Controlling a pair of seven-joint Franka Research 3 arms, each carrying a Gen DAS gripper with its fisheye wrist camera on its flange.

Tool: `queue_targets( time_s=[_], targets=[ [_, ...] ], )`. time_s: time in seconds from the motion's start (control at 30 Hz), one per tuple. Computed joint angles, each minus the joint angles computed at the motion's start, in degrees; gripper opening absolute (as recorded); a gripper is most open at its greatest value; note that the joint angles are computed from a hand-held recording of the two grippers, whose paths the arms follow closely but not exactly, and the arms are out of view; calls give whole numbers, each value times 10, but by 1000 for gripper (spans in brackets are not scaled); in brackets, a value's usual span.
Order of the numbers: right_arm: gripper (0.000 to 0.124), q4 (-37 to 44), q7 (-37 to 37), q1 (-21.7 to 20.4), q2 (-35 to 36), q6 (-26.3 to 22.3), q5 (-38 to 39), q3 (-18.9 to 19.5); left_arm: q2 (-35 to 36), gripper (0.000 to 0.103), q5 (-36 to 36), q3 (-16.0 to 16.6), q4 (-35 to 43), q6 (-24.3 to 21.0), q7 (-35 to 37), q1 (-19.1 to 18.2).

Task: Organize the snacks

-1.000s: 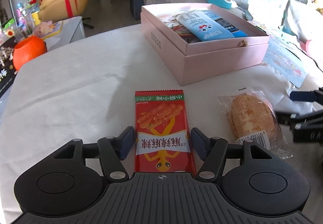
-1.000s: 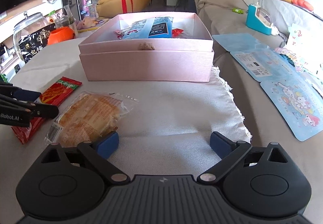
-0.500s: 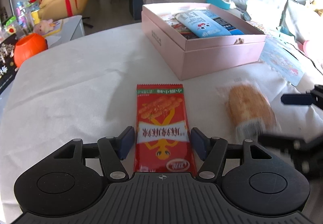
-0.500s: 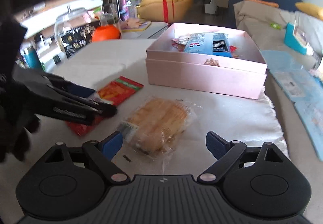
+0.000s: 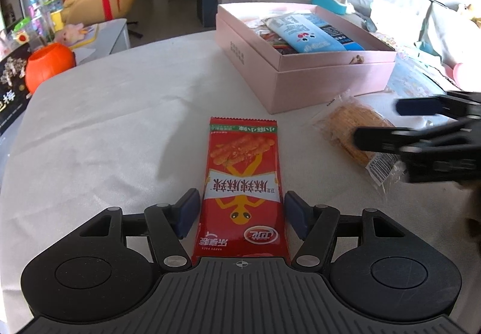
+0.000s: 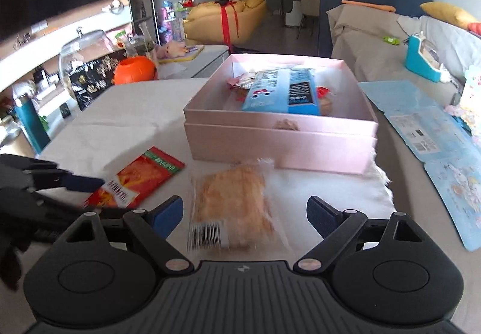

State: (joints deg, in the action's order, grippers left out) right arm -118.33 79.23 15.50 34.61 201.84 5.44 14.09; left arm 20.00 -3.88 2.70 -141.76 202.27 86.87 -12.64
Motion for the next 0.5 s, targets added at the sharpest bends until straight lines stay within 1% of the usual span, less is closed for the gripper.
queue_targets(
  time_s=[0.1,0.13,0.17,0.2,0.23,0.33,0.37,0.43,0.47,0.5],
  targets=[
    [79,55,-29,63,24,-50,35,-52,-2,67,7,-4,5,-13,-5,6],
    [68,66,-36,69,26,-68,40,-57,-1,67,10,-4,6,-14,-6,7],
    [62,69,-41,62,26,-79,40,-50,0,67,11,-2,8,-14,-6,6],
    [61,64,-45,52,22,-77,41,-40,1,67,11,0,9,-13,-5,4],
    [57,56,-48,39,18,-71,39,-27,3,67,9,3,12,-14,-4,1],
    [55,14,-42,-27,-3,-36,16,30,12,68,4,13,27,-23,4,-11],
    [55,0,-37,-40,-12,-22,8,39,14,68,6,15,33,-28,5,-13],
    [54,-28,-26,-46,-31,7,-1,36,15,67,11,13,41,-40,-1,-9],
    [54,-42,-19,-47,-41,22,-5,32,13,63,7,18,42,-46,-6,-15],
    [53,-55,-11,-46,-51,35,-6,26,10,55,7,19,39,-45,-13,-15]
  ],
)
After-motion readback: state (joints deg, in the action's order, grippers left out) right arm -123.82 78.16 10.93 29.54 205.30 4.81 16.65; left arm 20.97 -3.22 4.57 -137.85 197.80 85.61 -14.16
